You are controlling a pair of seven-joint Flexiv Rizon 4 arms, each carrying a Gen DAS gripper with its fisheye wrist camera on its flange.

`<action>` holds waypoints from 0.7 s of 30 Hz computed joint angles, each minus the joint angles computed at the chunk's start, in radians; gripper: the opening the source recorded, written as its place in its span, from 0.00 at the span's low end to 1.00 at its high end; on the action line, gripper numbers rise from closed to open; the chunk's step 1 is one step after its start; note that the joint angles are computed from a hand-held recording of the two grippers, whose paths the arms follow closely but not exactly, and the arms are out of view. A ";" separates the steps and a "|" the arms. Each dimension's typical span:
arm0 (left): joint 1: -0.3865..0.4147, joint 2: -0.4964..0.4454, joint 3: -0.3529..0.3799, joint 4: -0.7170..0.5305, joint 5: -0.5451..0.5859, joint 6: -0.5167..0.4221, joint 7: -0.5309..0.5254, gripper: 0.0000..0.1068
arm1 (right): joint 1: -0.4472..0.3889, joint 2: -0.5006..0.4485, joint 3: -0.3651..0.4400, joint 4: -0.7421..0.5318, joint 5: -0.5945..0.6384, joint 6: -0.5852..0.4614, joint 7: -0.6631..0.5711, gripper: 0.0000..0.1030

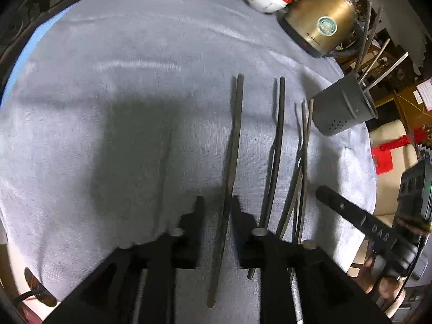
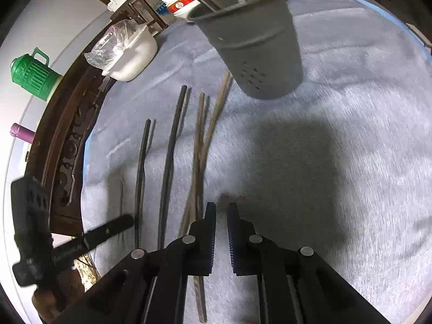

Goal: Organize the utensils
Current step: 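Close the left tool on a dark chopstick while the right tool grasps a wooden one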

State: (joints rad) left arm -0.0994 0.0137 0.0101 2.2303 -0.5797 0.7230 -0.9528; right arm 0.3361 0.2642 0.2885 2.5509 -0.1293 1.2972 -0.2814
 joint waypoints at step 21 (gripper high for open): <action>-0.009 -0.070 -0.023 -0.066 0.082 0.032 0.017 0.05 | 0.027 0.036 0.001 -0.041 0.064 -0.156 -0.100 0.06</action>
